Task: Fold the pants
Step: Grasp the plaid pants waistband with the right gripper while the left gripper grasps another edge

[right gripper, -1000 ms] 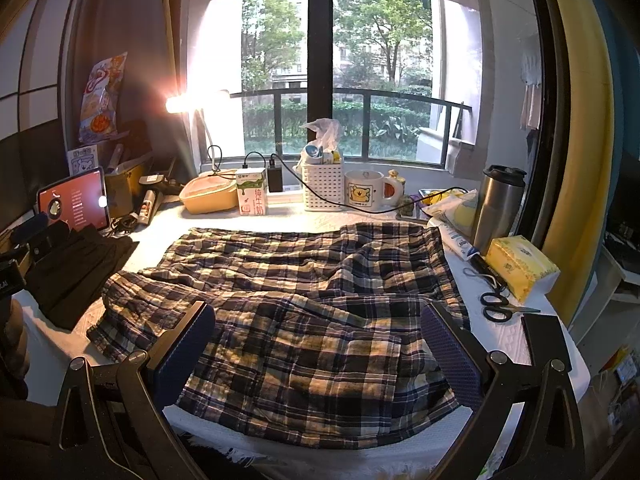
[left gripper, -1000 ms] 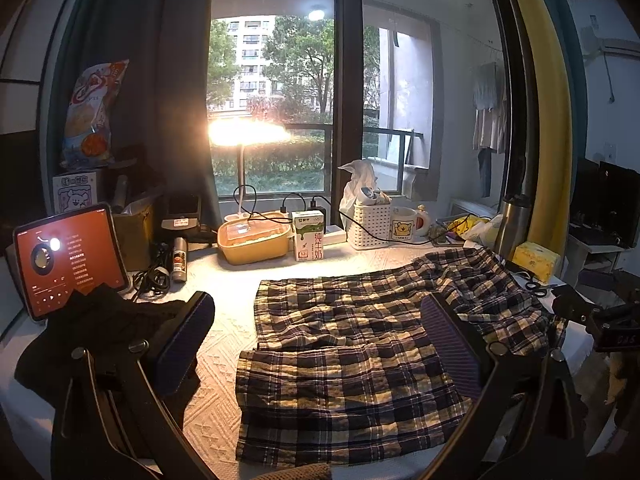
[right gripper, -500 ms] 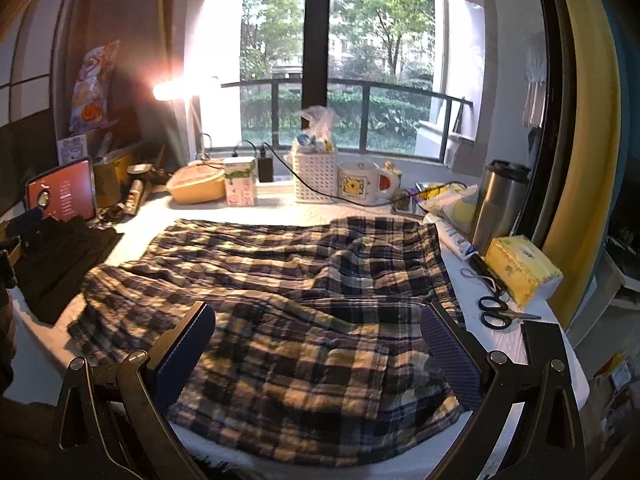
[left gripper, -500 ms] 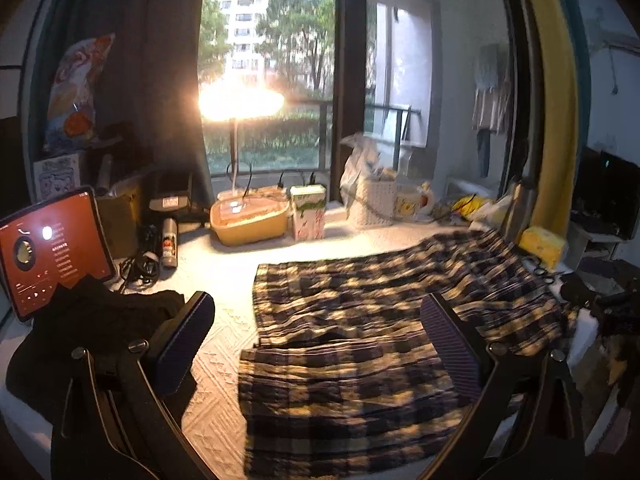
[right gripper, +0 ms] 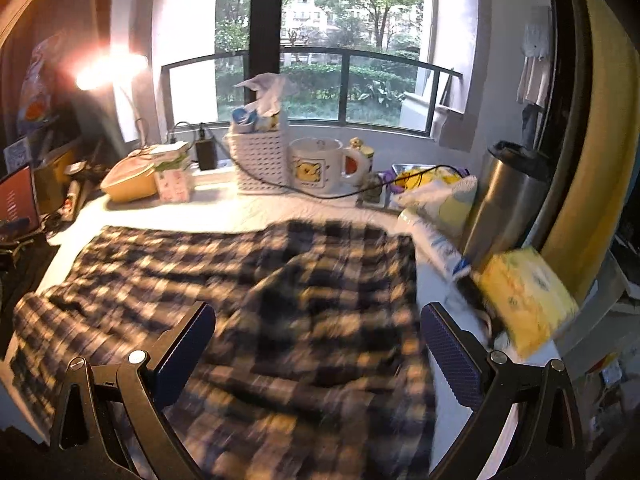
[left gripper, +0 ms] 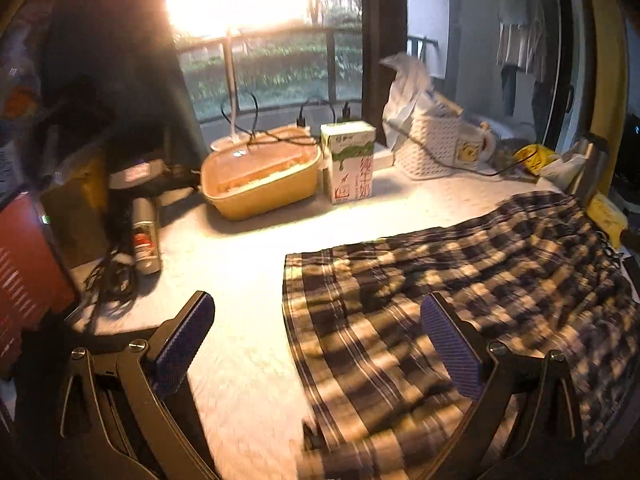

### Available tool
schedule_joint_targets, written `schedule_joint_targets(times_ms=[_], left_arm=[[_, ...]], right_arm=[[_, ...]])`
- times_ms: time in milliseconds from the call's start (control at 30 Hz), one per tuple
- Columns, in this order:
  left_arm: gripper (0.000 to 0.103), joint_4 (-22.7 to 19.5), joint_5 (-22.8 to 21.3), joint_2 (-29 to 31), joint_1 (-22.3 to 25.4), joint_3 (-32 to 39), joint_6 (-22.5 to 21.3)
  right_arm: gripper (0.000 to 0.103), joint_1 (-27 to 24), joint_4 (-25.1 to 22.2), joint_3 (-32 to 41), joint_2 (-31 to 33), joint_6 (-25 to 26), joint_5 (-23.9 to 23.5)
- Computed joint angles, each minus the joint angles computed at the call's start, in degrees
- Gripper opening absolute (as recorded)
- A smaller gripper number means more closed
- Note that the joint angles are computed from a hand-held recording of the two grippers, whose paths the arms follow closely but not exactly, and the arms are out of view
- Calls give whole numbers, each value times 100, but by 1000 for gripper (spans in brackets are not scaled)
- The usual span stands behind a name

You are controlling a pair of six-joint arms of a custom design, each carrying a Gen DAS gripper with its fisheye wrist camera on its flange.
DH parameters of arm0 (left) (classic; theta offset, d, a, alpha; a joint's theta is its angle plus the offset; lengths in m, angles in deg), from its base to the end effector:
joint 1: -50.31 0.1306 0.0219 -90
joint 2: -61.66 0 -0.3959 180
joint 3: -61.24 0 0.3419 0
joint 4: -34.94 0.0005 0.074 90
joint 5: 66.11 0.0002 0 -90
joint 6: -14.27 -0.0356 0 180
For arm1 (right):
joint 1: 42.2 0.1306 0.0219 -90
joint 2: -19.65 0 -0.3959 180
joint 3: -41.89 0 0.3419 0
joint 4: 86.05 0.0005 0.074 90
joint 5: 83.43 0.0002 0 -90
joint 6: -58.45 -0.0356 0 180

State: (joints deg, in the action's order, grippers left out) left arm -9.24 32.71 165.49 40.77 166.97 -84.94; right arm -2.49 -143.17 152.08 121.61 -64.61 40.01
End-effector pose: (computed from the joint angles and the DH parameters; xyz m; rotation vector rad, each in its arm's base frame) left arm 0.5305 -0.0952 0.4528 0.4527 2.2598 -0.1806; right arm 0.4055 0.3106 0.4886 0.1218 2.2478 -0.0434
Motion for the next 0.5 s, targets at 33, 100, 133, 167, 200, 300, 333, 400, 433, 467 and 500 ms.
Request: schedule_joint_targets(times_ms=[33,100,133,167,200,300,333,400,433,467,500], left_arm=[[101,-131,-17,186,13,210,-29],[101,-437,-6,604,38,686,-98],[101,-594,17,777,50,892,-117],[101,-770,51,967,55,1124,-121],[101,-948,103,1124,62,1325,-141],[101,-1456,195,1562,41,1905,-273],[101,-1617,216,1689,19,2076,-390],[101,-1965,235,1935,-26,2417,-584],[95,-2097,281,2026,-47,2529,-634],[89,-2275,348,2122,-68,2660,-690],[76,-2442,401,2199,-95,2759,-769]], right_arm=[[103,-129,48,27,24,117,-123],[103,-398,110,101,105,321,-373],[103,-508,78,181,175,412,-470],[103,-612,26,285,257,510,-562],[101,-734,-17,373,340,632,-670],[97,-984,-264,648,584,944,-813],[97,-1055,-307,705,652,1038,-836],[97,-1201,-389,803,781,1175,-935],[97,-1274,-406,824,833,1216,-987],[97,-1357,-442,861,902,1248,-1077],[96,-1419,-439,858,947,1261,-1162]])
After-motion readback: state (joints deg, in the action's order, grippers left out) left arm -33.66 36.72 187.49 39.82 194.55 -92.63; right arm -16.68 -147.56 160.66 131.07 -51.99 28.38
